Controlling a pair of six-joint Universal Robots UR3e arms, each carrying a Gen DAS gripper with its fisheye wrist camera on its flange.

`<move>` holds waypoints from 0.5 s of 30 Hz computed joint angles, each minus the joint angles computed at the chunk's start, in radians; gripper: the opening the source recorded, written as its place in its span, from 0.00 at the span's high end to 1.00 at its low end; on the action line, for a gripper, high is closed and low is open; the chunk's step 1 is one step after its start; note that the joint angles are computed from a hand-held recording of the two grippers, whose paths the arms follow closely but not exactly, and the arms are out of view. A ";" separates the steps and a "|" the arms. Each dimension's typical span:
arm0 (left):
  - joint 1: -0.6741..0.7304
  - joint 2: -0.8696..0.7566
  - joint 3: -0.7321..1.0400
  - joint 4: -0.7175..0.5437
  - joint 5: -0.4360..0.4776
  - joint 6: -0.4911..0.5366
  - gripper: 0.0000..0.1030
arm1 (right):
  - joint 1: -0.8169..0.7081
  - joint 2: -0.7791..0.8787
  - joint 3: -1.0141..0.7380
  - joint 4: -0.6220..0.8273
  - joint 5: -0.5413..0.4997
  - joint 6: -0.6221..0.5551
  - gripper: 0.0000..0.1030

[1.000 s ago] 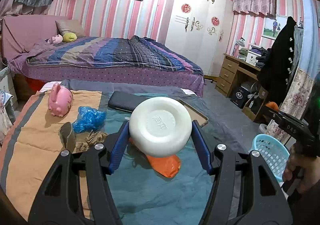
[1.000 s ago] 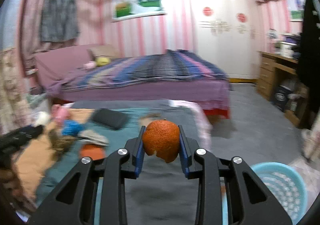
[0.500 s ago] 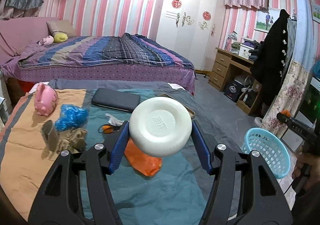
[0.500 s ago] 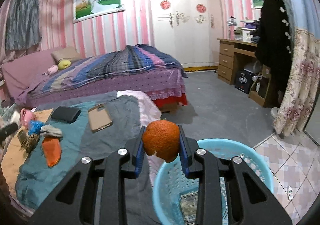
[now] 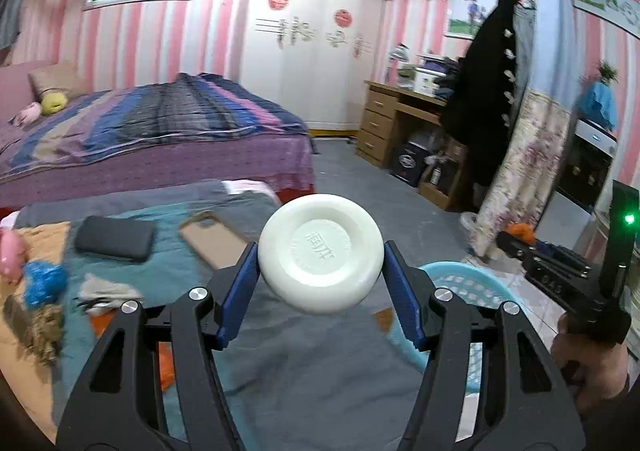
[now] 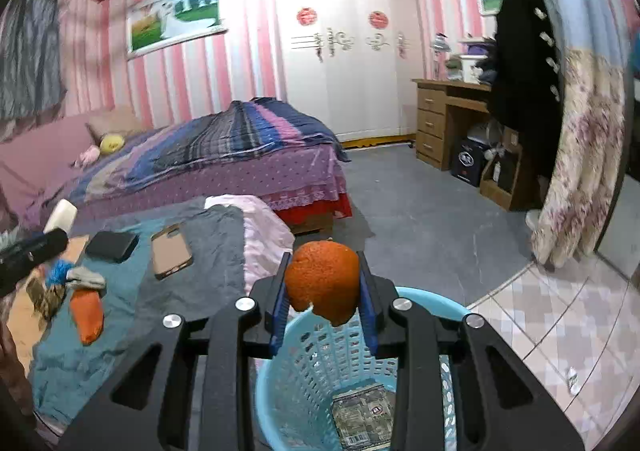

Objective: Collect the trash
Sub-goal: 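Open the right tool to drop the orange peel into the basket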

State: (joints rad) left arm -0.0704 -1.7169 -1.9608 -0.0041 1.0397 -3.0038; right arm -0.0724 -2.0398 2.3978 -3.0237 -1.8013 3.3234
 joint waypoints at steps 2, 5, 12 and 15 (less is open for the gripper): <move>-0.051 -0.032 0.036 -0.002 0.021 -0.010 0.41 | -0.084 -0.090 0.043 0.038 0.064 -0.006 0.70; -0.131 -0.093 0.100 -0.019 0.050 -0.043 0.41 | -0.197 -0.199 0.088 0.099 0.160 -0.020 0.69; -0.237 -0.183 0.168 -0.056 0.085 -0.054 0.41 | -0.291 -0.323 0.121 0.151 0.184 -0.003 0.40; -0.281 -0.225 0.221 -0.106 0.088 -0.056 0.41 | -0.257 -0.293 0.118 0.113 0.089 0.038 0.33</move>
